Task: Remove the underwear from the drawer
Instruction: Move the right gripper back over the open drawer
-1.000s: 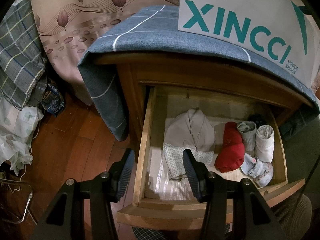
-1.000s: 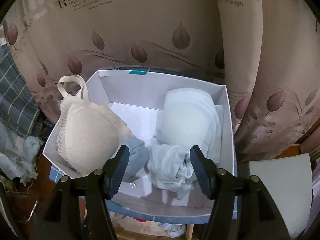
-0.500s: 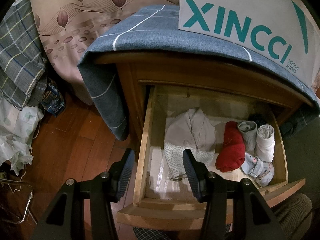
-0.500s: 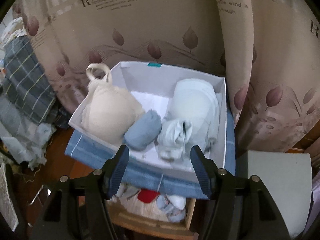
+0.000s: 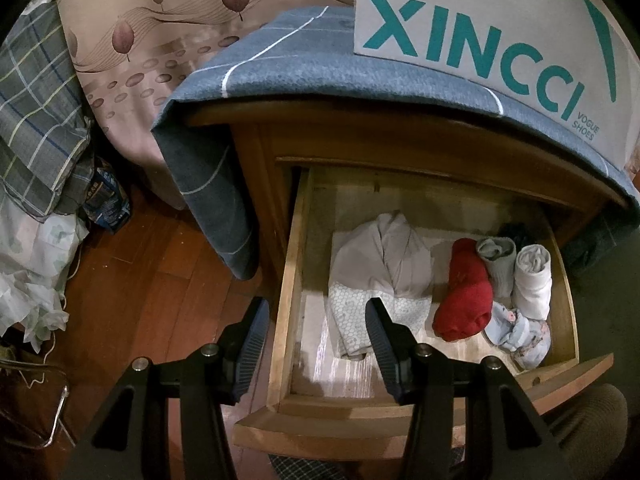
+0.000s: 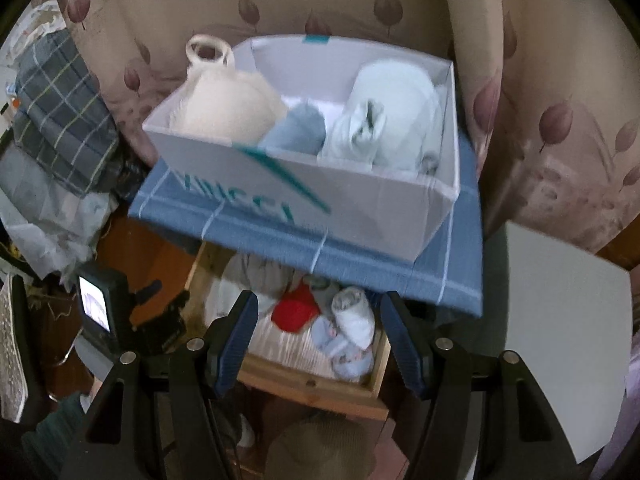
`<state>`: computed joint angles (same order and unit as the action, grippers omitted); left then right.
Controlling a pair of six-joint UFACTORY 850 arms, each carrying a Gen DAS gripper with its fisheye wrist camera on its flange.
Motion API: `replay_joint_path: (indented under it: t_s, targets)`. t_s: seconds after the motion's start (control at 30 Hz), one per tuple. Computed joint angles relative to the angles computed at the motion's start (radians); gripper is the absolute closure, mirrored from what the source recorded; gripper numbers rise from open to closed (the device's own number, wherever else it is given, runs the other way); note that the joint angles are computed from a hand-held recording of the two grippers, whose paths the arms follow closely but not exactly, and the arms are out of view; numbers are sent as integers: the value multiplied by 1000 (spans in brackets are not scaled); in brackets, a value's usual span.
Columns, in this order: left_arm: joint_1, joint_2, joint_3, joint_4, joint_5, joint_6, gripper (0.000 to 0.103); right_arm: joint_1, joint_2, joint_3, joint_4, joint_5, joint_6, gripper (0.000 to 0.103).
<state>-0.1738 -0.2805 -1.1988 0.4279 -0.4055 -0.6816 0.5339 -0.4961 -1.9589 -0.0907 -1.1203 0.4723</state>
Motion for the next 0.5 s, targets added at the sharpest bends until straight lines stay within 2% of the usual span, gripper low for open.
replay_joint_path:
  t_s: [0.27, 0.5]
  targets:
    - [1, -3, -4, -13, -5, 16, 51, 1, 5, 127, 55, -1, -40, 42]
    - [3, -3, -3, -30, -3, 32, 51, -8, -47, 186, 109, -46, -93, 42]
